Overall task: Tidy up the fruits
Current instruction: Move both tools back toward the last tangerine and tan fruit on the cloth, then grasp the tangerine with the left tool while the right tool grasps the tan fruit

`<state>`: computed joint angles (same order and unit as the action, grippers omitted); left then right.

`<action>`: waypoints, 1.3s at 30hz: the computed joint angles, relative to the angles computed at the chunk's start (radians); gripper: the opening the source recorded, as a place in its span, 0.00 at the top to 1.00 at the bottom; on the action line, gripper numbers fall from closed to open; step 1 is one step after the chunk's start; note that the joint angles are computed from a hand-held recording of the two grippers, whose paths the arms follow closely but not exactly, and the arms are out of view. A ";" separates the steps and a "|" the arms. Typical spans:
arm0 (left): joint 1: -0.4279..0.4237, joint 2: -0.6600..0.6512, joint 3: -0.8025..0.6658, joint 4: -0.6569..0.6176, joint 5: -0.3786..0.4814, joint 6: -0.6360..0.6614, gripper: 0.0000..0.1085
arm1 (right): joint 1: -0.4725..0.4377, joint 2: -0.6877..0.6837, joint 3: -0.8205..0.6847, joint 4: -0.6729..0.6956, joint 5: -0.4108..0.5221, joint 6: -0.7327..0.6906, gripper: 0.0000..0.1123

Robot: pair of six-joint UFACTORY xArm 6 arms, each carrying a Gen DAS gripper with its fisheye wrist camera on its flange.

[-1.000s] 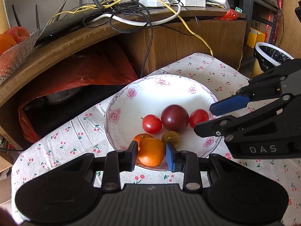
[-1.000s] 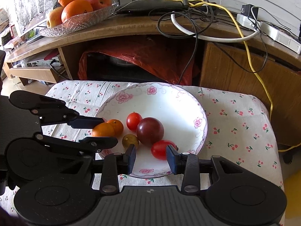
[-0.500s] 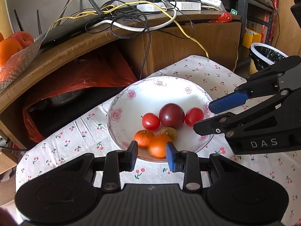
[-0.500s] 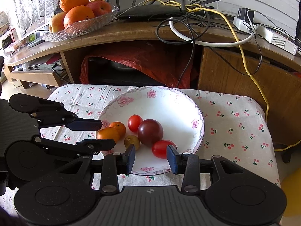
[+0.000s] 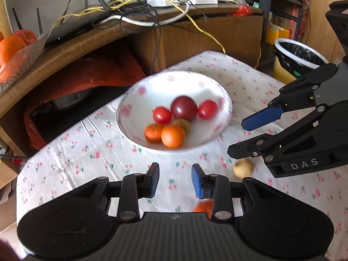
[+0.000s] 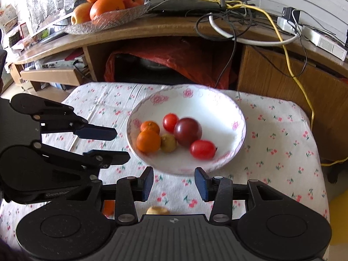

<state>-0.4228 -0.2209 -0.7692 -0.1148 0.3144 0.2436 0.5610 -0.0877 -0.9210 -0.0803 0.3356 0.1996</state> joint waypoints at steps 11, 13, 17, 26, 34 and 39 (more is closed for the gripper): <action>-0.022 -0.084 0.063 -0.077 0.062 0.094 0.62 | 0.035 -0.040 0.052 0.034 0.059 -0.025 0.66; -0.025 -0.087 0.067 -0.076 0.074 0.100 0.61 | 0.039 -0.038 0.053 0.036 0.066 -0.027 0.66; -0.030 -0.094 0.067 -0.130 0.096 0.157 0.60 | 0.041 -0.030 0.052 0.045 0.069 -0.040 0.66; -0.039 -0.084 0.057 -0.193 0.129 0.210 0.59 | 0.043 0.002 0.040 0.084 0.062 -0.088 0.66; -0.050 -0.082 0.057 -0.213 0.160 0.230 0.59 | 0.040 0.006 0.039 0.103 0.067 -0.112 0.67; -0.054 -0.073 0.060 -0.180 0.164 0.201 0.59 | 0.038 0.012 0.034 0.109 0.066 -0.115 0.67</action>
